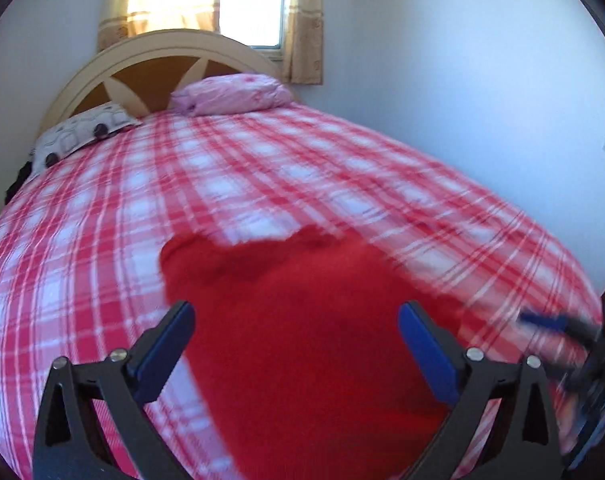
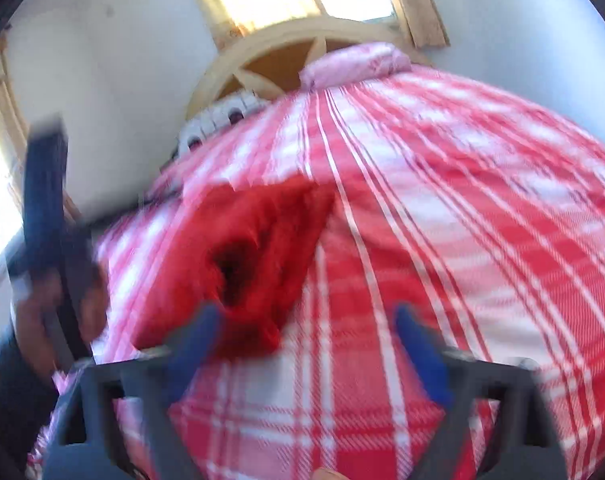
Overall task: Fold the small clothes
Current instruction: 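Release the sweater with the left tool and tuck its edge with the right tool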
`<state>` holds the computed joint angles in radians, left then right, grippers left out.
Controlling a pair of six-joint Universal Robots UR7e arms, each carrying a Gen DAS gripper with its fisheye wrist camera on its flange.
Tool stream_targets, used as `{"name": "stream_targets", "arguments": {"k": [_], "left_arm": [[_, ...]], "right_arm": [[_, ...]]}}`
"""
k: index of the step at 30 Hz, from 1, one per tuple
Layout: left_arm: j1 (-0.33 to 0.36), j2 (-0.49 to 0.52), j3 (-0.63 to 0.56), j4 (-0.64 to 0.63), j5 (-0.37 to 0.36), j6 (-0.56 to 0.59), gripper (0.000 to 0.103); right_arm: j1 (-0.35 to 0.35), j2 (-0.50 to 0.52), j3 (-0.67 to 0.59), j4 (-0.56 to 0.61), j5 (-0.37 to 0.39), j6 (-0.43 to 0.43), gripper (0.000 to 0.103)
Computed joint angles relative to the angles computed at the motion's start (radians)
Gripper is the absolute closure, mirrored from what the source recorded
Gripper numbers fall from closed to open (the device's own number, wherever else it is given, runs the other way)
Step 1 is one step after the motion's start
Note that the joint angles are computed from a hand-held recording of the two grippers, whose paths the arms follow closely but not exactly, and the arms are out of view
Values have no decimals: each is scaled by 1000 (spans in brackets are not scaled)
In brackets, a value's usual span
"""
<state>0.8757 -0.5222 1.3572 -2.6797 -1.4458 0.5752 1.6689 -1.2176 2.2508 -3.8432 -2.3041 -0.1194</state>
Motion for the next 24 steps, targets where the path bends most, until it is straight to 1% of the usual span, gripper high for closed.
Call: {"name": "stream_targets", "arguments": {"k": [2,3,4,5,7,8,9,10,11,12,13,14,15,18,21,24], "left_arm": [[21,-19,38,6,4,-2,0],[25,-24,54,6,14,0,0],[28,-25,73,-3,43,6,0],[31,-24,88,-18,57,12,0],[41,-20,95,-21,58,11,0],[50,-17,88,-2,42,-3,0],[58,-15,79,18,29,-13,0],[64,-14,70,32,19,-21,0],[72,-13,59,46,-3,-35,0],[78,-13,51,52,-18,-44,0],[82,-14,50,49,-29,-54,0],[87,-12,42,58,-42,-64,0],[92,-11,36,69,-58,-67,0],[100,-15,41,64,-93,-66,0],[100,-15,46,56,-89,-69,0],[100,-8,33,86,-67,-73,0]], "right_arm": [[16,19,-46,-11,7,-65,10],[32,40,-90,-10,-13,-115,10],[42,60,-126,-15,-28,-157,10],[44,73,-152,-11,-34,-185,10],[39,99,-221,47,-48,-218,10],[36,115,-250,68,-67,-223,10],[29,126,-280,128,-101,-210,11],[17,134,-300,173,-131,-191,20],[6,146,-313,176,-165,-175,24],[-7,156,-321,186,-216,-146,28],[-21,153,-310,217,-245,-103,28],[-34,148,-299,228,-257,-80,28],[-42,146,-283,216,-260,-79,28],[-38,166,-289,189,-312,-130,28],[-47,151,-280,235,-308,-78,28],[-56,148,-277,246,-307,-68,28]]}}
